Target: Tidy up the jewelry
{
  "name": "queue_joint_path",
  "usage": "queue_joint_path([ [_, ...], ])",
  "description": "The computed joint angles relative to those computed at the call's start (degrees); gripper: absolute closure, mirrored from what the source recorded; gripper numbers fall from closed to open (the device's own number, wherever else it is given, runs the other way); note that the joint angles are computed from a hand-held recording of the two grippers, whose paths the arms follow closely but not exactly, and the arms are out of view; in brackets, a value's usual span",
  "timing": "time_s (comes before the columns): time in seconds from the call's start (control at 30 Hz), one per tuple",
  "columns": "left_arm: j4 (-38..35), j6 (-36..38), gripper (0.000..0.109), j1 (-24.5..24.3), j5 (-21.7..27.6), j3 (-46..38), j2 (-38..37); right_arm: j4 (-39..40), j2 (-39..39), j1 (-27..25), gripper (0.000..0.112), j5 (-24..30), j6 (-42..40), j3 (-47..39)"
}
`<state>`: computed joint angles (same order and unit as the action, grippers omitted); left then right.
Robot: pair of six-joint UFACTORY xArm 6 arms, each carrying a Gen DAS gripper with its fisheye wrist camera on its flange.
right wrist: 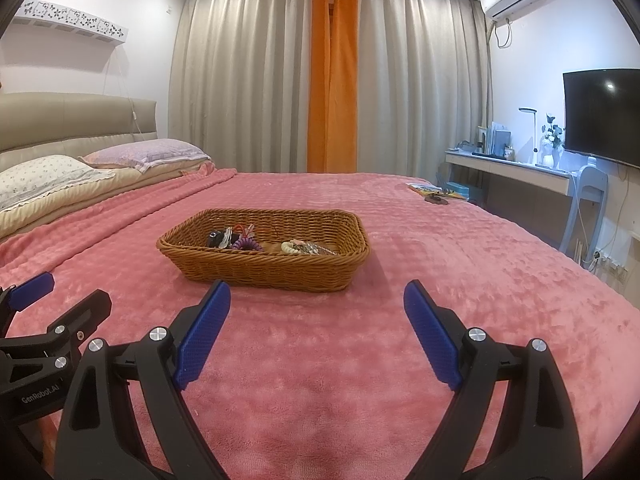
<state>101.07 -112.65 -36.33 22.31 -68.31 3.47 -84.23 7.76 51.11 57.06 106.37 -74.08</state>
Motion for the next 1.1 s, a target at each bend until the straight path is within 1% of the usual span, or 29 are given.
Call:
queue_joint_path([
  [0.87, -0.3, 0.4, 0.013, 0.0, 0.0, 0.0, -0.1, 0.2, 0.0, 0.0, 0.028, 0.2, 0.0, -0.1],
  [1.1, 1.4, -1.0, 0.013, 0.1, 0.0, 0.7, -0.6, 0.1, -0.1, -0.1, 0.028, 0.1, 0.0, -0.1],
])
